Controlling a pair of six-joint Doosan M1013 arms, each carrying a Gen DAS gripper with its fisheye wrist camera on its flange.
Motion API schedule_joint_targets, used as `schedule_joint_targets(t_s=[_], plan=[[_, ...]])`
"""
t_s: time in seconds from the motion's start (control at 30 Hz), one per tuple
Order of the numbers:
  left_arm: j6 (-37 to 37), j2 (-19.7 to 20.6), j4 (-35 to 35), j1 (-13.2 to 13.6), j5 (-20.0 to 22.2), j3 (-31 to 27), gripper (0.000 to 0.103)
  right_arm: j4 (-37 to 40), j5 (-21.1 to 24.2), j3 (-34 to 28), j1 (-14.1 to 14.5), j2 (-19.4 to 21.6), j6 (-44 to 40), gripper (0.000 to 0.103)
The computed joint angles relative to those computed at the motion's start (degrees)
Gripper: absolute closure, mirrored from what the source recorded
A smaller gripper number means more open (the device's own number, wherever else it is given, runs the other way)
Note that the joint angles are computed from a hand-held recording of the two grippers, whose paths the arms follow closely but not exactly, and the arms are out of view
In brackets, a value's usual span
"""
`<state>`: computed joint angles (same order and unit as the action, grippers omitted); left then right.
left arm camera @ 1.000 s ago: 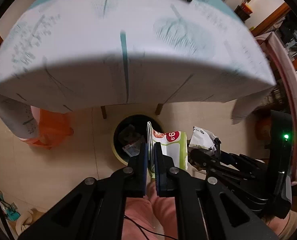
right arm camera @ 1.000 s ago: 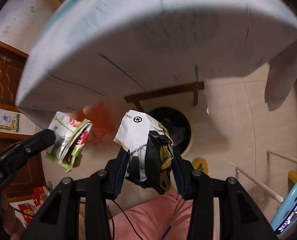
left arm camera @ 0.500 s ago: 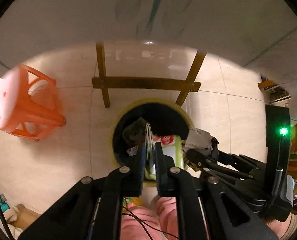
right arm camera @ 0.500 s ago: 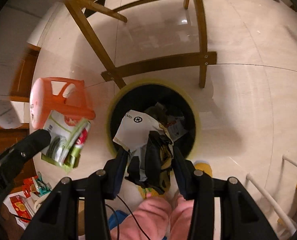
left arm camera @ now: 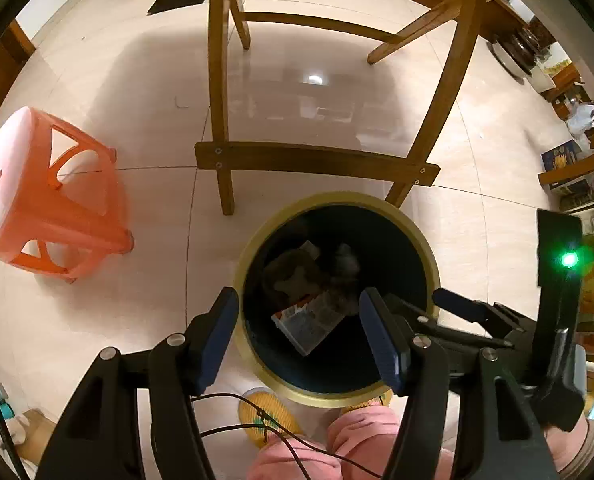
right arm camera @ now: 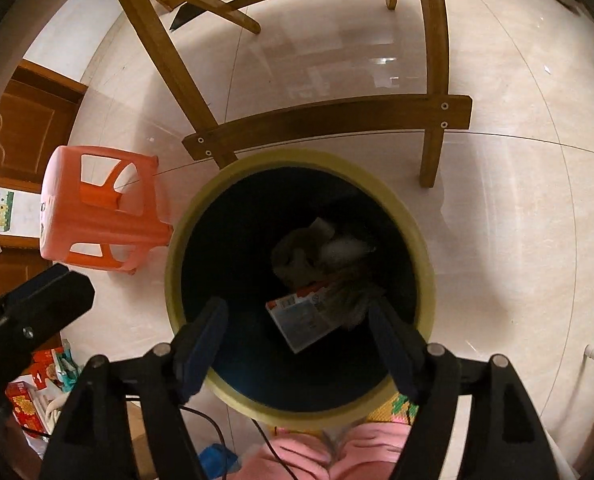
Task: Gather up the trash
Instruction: 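Open both tools to drop the snack bag and wrapper into the bin, then raise both tools back over the table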
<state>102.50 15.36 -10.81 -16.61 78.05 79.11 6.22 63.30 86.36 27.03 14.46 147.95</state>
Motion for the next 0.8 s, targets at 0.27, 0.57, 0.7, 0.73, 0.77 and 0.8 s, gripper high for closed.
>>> schedule_joint_targets(t_s=[0.27, 0.57, 0.7, 0.73, 0.77, 0.8], plan=[[-0.06, -1.53, -0.17, 0.63, 2.71, -1.91, 0.042, -3.19, 0.51, -1.68, 0.44, -1.53, 4.63, 0.029], [0.1, -2.06, -3.01, 2.17, 13.65, -12.75, 0.042, -4.56, 8.73, -9.07, 1.39, -3.79, 8.49, 0.029], [-0.7, -0.53, -5.57, 2.84, 19.75, -21.77, 0.04, -5.44, 15.2, -15.55, 1.91, -3.79, 8.64, 0.029], [-0.83, -0.12, -6.04, 2.95, 20.78, -23.72, 0.037, -5.91, 16.64, -17.04, 2.07, -3.72, 8.65, 0.029], [-0.94, 0.41, -6.53, 3.11, 21.86, -25.87, 0.037, -6.73, 19.03, -19.65, 2.27, -3.37, 8.63, 0.029], [-1.13, 1.07, -7.28, 3.31, 23.09, -28.49, 0.036, -7.25, 20.63, -21.45, 2.36, -3.08, 8.53, 0.029]])
